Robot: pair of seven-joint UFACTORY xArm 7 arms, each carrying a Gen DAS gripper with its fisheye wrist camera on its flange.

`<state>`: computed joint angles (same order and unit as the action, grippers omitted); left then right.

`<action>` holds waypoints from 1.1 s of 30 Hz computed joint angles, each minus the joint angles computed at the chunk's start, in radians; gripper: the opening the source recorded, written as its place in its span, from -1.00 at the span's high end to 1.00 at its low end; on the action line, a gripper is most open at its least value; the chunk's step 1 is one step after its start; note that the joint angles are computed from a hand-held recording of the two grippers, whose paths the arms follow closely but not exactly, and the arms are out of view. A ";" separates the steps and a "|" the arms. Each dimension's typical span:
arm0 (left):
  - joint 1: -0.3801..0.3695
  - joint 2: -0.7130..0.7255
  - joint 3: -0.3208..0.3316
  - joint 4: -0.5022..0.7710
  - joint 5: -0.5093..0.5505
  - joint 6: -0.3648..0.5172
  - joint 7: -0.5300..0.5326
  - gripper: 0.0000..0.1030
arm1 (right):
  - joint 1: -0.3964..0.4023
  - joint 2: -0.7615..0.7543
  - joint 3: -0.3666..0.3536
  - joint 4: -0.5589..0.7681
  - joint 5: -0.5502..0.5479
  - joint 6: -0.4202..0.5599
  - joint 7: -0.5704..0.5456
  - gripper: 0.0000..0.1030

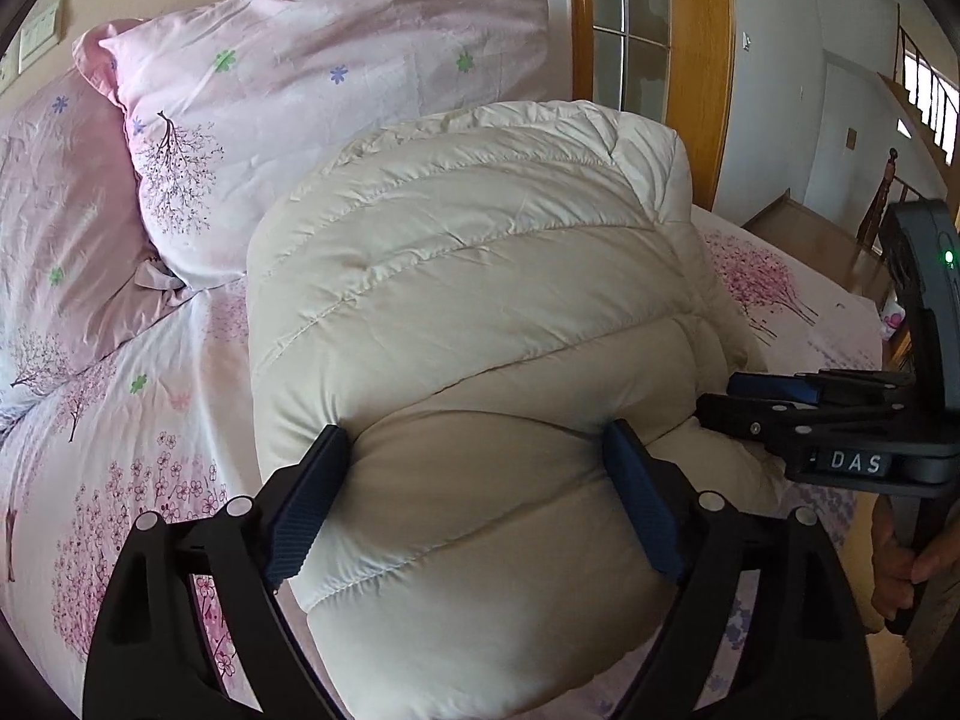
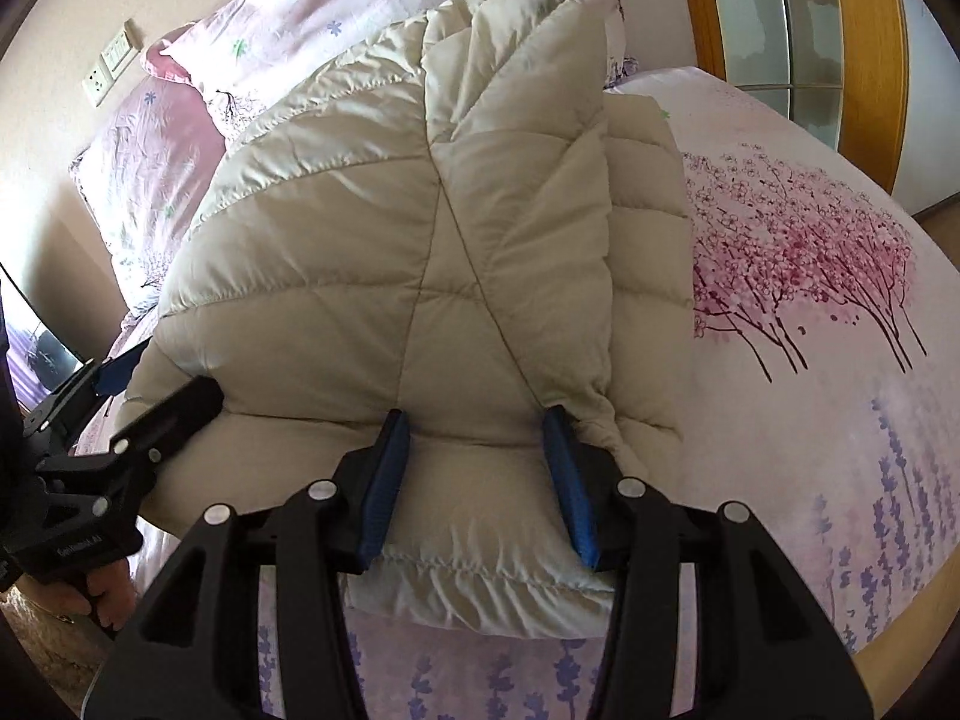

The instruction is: Fold large clothes

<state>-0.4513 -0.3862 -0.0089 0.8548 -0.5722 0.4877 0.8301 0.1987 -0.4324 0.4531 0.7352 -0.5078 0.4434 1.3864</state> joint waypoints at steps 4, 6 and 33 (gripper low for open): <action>0.001 -0.006 0.010 0.009 -0.003 0.032 0.009 -0.69 | 0.048 -0.001 -0.045 0.010 0.075 0.020 -0.052 0.06; 0.003 -0.010 0.047 0.049 -0.030 0.125 0.020 -0.70 | 0.093 -0.008 -0.088 0.028 0.146 0.043 -0.121 -0.25; 0.365 0.502 0.043 0.625 -0.426 0.869 -0.177 -0.96 | 0.234 -0.026 -0.453 -0.066 0.848 -0.209 -0.640 -0.96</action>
<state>-0.0867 0.1157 0.0336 1.4800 -0.9978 1.3565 0.6526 0.4327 -0.4588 0.0006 0.6688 0.3404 0.2342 0.7465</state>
